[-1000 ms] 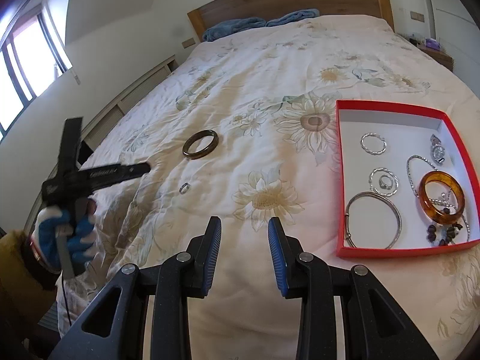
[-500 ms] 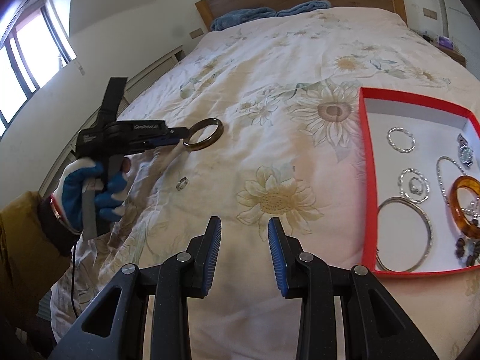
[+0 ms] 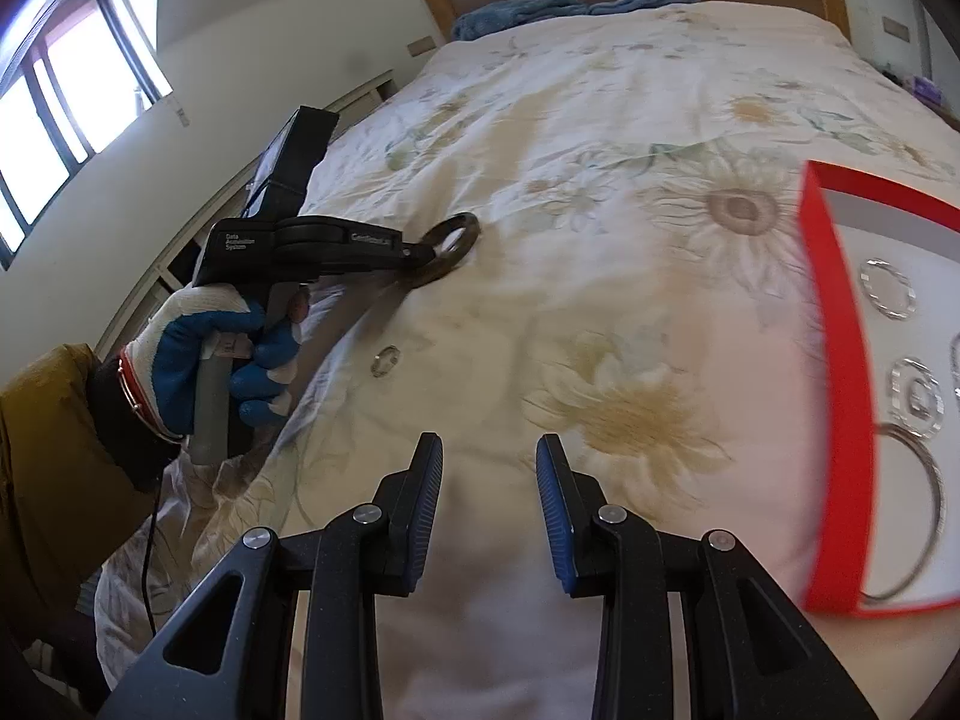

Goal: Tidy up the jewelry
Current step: 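Close the right tool on the last small silver ring while the left tool holds the bangle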

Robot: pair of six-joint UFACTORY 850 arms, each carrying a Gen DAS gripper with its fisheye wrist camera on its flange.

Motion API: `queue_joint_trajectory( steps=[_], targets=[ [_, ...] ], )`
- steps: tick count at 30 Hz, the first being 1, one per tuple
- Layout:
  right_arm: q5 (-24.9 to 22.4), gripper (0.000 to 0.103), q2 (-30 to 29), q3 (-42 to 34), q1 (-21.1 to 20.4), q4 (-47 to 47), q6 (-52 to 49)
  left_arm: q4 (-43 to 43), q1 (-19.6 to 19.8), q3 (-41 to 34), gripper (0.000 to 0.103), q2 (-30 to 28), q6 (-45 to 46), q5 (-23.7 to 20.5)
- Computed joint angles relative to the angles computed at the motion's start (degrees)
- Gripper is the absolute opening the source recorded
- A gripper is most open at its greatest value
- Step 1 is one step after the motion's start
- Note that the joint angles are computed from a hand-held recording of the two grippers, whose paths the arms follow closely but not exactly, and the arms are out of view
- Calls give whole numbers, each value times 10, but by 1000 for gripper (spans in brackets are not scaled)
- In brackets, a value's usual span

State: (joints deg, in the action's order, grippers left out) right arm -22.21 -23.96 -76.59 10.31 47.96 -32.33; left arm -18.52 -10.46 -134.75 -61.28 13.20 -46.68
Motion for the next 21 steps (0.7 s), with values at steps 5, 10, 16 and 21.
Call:
queue_joint_trajectory(
  steps=[5, 10, 16, 21],
  targets=[
    [-9, 33, -27, -29, 11, 24, -27, -68, 16, 37, 8, 25, 38, 16],
    [-19, 33, -69, -75, 25, 36, -44, -111, 28, 49, 8, 36, 62, 18],
    [-30, 33, -117, -129, 38, 41, -46, -156, 43, 77, 8, 55, 93, 29],
    [-23, 34, -148, -167, 49, -32, 18, -177, 53, 100, 8, 69, 107, 36]
  ],
)
